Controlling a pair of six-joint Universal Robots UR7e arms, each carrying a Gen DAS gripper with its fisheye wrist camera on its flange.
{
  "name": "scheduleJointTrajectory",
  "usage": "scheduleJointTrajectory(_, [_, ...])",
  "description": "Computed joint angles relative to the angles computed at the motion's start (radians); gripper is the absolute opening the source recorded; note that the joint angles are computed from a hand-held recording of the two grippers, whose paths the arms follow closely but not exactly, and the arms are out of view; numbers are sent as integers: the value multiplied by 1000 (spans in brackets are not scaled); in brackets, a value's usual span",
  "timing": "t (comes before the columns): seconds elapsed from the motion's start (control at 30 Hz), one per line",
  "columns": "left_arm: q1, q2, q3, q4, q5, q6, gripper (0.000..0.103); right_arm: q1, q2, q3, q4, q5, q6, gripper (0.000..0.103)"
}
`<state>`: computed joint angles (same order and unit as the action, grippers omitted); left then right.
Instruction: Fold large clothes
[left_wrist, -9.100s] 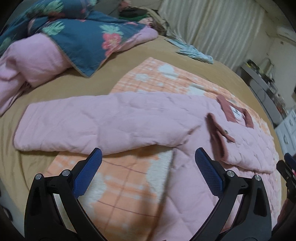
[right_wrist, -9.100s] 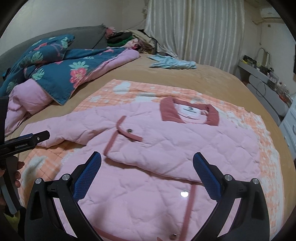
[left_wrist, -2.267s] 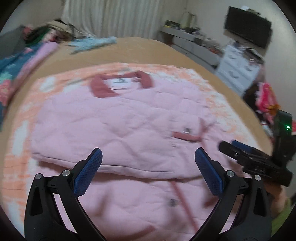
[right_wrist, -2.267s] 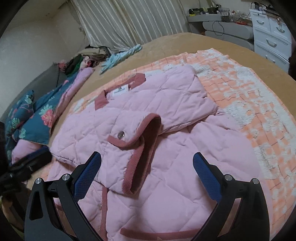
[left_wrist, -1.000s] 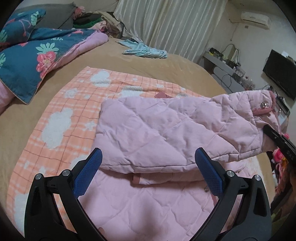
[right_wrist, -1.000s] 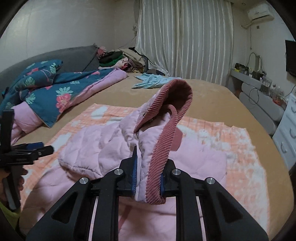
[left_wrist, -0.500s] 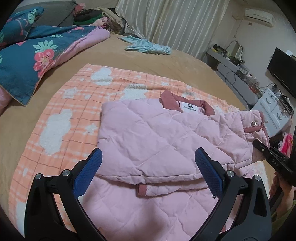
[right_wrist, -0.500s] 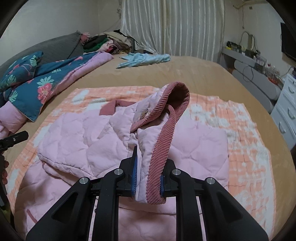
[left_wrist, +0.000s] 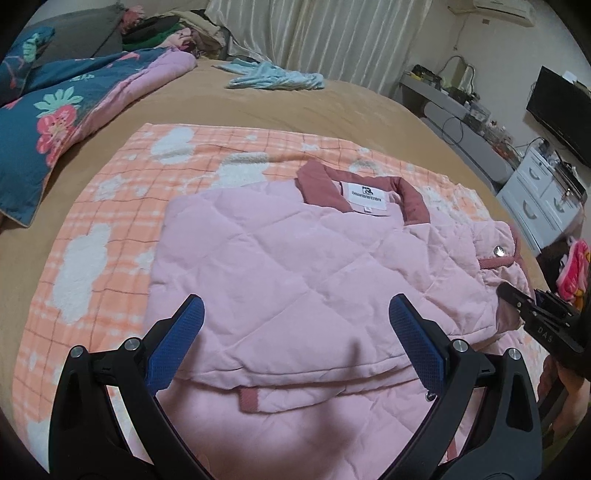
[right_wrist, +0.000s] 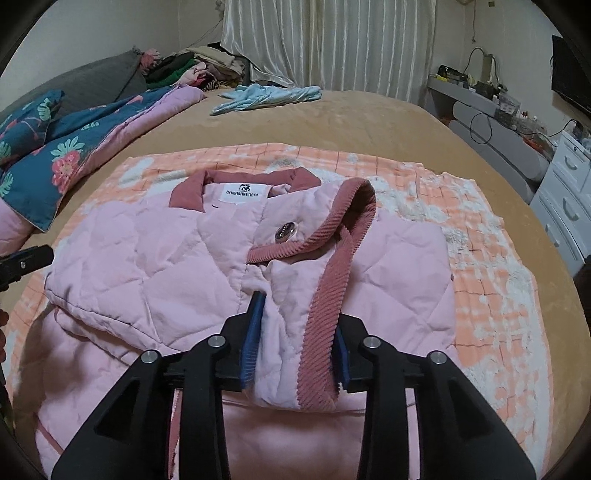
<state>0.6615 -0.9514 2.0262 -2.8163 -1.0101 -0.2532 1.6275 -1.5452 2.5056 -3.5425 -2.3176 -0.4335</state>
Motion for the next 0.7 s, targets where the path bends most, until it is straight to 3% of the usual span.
scheduleJointTrajectory(0.27, [7, 43, -31, 17, -16, 32, 94, 31, 26, -1, -83, -48, -38, 68])
scheduleJointTrajectory(0.57, [77, 98, -63, 86, -41, 18, 94, 81, 91, -31, -79, -37, -86, 83])
scheduleJointTrajectory(0.7, [89, 107, -59, 64, -49, 30, 95, 80, 117, -56, 8, -19, -65, 87])
